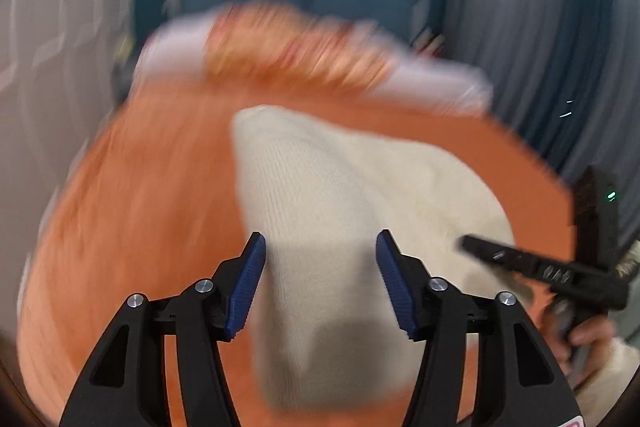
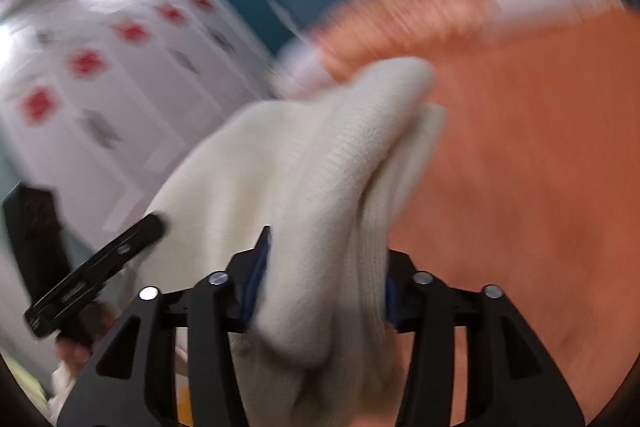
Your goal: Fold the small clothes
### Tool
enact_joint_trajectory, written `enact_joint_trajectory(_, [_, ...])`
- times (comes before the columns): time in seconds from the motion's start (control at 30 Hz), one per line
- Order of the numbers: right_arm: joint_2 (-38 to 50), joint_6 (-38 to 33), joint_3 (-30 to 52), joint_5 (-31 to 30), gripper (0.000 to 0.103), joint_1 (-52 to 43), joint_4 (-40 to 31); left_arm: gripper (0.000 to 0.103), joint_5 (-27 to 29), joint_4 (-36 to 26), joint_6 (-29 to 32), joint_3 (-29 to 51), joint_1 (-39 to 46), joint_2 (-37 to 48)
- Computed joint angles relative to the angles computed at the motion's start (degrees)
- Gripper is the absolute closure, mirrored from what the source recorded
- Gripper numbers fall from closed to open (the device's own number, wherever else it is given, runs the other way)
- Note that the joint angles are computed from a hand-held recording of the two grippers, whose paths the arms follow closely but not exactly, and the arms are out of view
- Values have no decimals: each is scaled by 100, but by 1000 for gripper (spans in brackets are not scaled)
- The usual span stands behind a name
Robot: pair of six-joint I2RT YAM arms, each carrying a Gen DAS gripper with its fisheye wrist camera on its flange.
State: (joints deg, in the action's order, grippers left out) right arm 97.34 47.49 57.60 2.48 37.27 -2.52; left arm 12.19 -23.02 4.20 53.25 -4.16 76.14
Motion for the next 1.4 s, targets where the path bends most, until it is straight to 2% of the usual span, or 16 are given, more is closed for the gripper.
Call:
enact_joint_trajectory(0.03, [220,181,-67,168,59,59,-100,53,-147,155,-3,-246,136,212])
enact_joint_trajectory(0.07, [280,448,-422,199,62,149,158,56,-101,340,30,-625,388,409])
enact_joint_trajectory(0.13, [3,805,-1026,400,63,374,564,56,268,545,69,-1097,769,322])
enact_joint_trajectory(0.2, [-239,841,-1059,610,63,548,186,56,502,550,49,-1432,1003,15])
enact_joint_trajectory(0.33, [-114,149,-158,1367,63,827,-1011,54,297,535,-298,-1306,592,-142])
enact_joint_trajectory(0.47, [495,-161,639,1502,63,910,-1419,53,-165,449,-597,-1253,44,-177])
enact_joint_trajectory(0.53, [1098,-429,1264,1451,63,846,-1898,53,-501,530,-624,-1179,-189,148])
enact_joint_trajectory(0.6, [1505,-580,1452,1388,64,727,-1968,53,-594,592,-680,-1176,-269,394])
enact_joint_trajectory(0.67, [1474,-560,1321,1116,64,585,-1824,53,-562,590,-755,-1202,-269,433])
enact_joint_trajectory(0.77, [1352,-617,1361,1230,64,539,-1800,53,-767,716,-751,-1332,-326,434])
enact_joint_trajectory(0.87, [1826,-905,1730,1231,60,471,-2030,53,-1267,911,-750,-1339,-503,808])
enact_joint_trajectory(1.0, [1659,-498,1891,1557,59,676,-2349,53,-1802,963,-871,-1472,-809,742])
enact_joint_trajectory(1.07, [1286,-287,1530,1819,56,886,-2285,51,-1826,838,-1022,-1560,-880,535])
enact_joint_trajectory(1.17, [791,190,887,2459,35,1388,-2148,39,-1688,849,-1424,-1884,-952,168])
enact_joint_trajectory(1.3, [599,757,405,3481,14,2071,-2192,33,-2127,1095,-1962,-2433,-1437,-293])
enact_joint_trajectory(1.4, [634,1153,143,3771,10,2381,-2291,33,-2441,1301,-2091,-2719,-1928,-305])
